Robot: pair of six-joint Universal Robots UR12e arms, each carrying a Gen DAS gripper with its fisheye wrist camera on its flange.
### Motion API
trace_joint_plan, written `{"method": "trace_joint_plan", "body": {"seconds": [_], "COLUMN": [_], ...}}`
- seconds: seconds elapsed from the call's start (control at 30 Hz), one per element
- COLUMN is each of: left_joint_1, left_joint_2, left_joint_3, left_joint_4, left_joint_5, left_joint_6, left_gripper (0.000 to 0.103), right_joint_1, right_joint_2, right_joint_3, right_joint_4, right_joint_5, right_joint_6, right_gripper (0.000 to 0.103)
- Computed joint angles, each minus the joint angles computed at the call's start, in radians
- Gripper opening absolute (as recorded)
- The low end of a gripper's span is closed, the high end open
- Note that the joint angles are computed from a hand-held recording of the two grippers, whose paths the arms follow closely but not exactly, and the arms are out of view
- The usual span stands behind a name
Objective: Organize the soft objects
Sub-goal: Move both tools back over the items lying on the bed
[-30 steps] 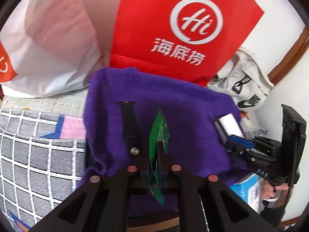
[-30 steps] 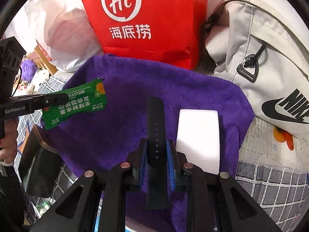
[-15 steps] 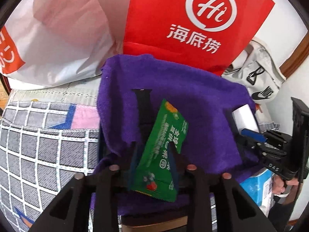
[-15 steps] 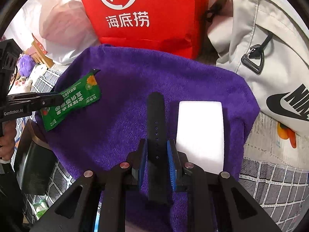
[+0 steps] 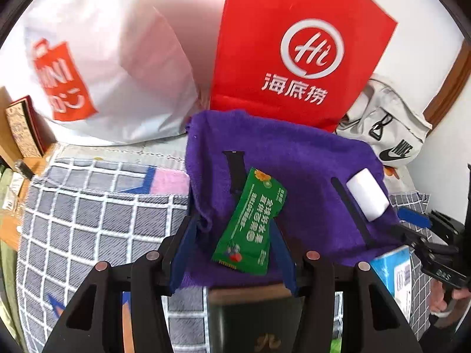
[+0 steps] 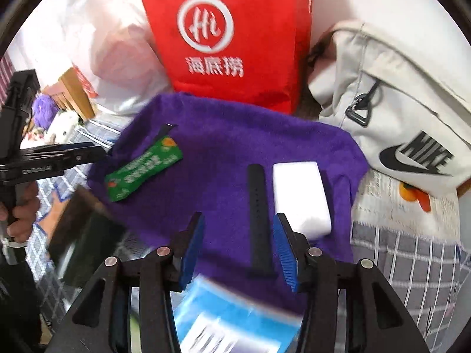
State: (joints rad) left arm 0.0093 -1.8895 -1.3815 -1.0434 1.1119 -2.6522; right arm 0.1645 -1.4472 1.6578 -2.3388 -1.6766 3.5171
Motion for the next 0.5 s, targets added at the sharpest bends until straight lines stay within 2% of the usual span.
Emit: {"method": "trace_joint_plan", "body": {"seconds": [0.13,0.33,0.4,0.5], "left_joint_1": [0.023,0.068,0.085,0.099], "left_joint_2": [0.044,0.111,0.133,0.160], "left_joint_3": [-0.041,-0.123,-0.153,-0.196], "left_joint_4": [-0.006,0.011,0.010,0.040], "left_joint_5": [-0.019,-0.052,-0.067,-0.073], "left_joint_6": [0.019,0.041,0.044,0.052], "left_gripper": [0.050,0.050,0.050,0.050], "right_joint_1": [0.031,0.101,0.118,0.132], "right_joint_2": [-0.047,-0.092,-0.098,-0.098], "right_joint_3": [0.042,0.082,0.086,0.094], "right_joint_4": [-0.027,-0.005,0.025,0.030], "right_joint_5": [-0.003,-0.069,-0.078,-0.059], "right_joint_6": [0.050,0.166,0.194,0.212], "right_gripper": [0.048,0.048,0.045,0.034]}}
